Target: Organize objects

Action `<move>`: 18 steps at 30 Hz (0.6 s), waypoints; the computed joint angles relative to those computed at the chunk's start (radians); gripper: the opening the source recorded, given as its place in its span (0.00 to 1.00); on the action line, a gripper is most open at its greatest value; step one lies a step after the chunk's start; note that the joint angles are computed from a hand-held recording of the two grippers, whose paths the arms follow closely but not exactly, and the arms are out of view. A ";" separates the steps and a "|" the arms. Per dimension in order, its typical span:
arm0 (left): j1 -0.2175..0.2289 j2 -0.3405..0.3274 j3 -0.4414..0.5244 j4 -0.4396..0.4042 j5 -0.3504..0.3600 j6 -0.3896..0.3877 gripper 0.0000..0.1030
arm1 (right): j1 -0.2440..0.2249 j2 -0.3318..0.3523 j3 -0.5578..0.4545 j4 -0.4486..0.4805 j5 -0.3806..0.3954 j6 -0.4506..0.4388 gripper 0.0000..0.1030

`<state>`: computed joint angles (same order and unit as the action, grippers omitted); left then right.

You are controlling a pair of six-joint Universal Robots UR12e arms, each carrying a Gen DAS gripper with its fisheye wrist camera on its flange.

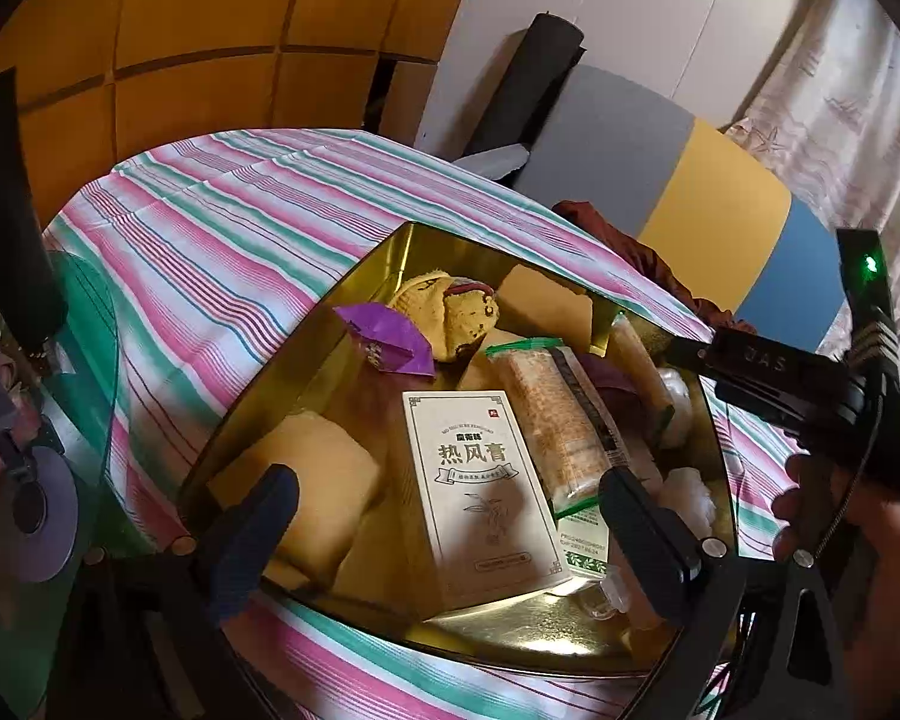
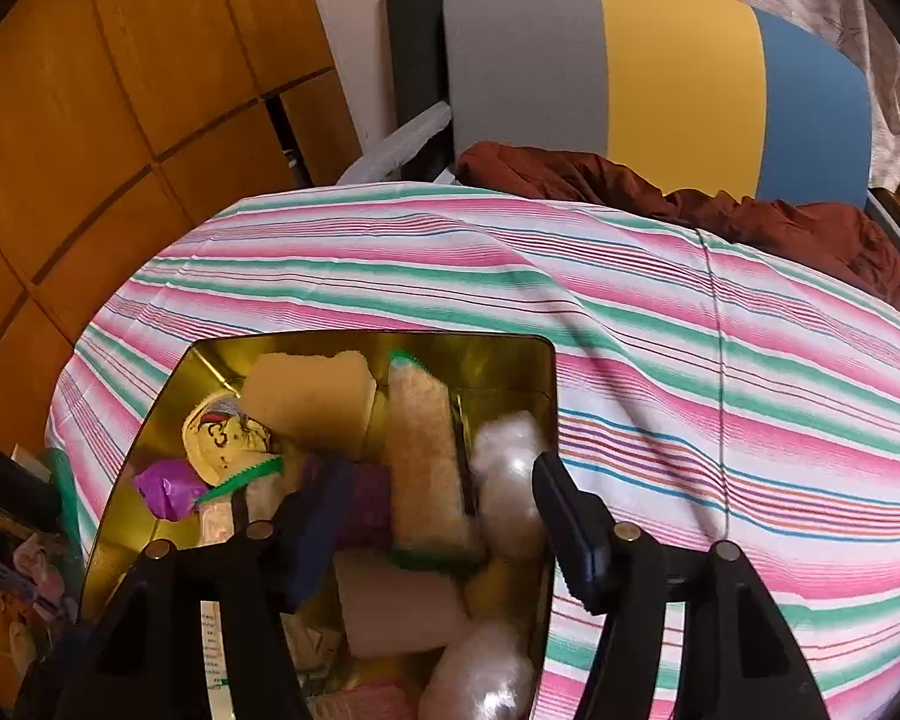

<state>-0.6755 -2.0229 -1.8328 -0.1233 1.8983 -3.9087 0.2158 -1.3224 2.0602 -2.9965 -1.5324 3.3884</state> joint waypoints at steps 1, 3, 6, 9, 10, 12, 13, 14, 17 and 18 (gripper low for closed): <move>-0.001 0.000 0.001 -0.002 0.001 0.000 0.98 | -0.001 -0.008 0.008 -0.003 0.002 0.003 0.62; -0.003 0.000 0.002 -0.004 -0.002 0.005 0.98 | -0.005 -0.022 0.025 -0.011 0.011 0.016 0.63; -0.007 -0.001 0.007 -0.012 -0.012 0.014 0.98 | -0.013 -0.040 0.052 -0.030 0.035 0.036 0.63; -0.010 0.000 0.013 -0.025 -0.015 0.025 0.98 | -0.011 -0.058 0.073 -0.034 0.031 0.042 0.63; -0.012 0.001 0.015 -0.030 -0.010 0.029 0.98 | -0.011 -0.064 0.079 -0.033 0.031 0.043 0.63; -0.015 0.005 0.019 -0.045 0.003 0.036 0.98 | -0.008 -0.077 0.092 -0.024 0.028 0.045 0.63; -0.014 0.008 0.021 -0.057 0.006 0.036 0.99 | -0.006 -0.081 0.097 -0.024 0.021 0.051 0.63; -0.013 0.012 0.024 -0.071 0.007 0.034 1.00 | -0.004 -0.087 0.103 -0.024 0.014 0.058 0.64; -0.016 0.020 0.030 -0.102 0.045 0.051 1.00 | 0.000 -0.102 0.123 -0.031 0.015 0.070 0.66; -0.018 0.022 0.032 -0.112 0.059 0.057 1.00 | 0.005 -0.106 0.129 -0.032 0.010 0.070 0.68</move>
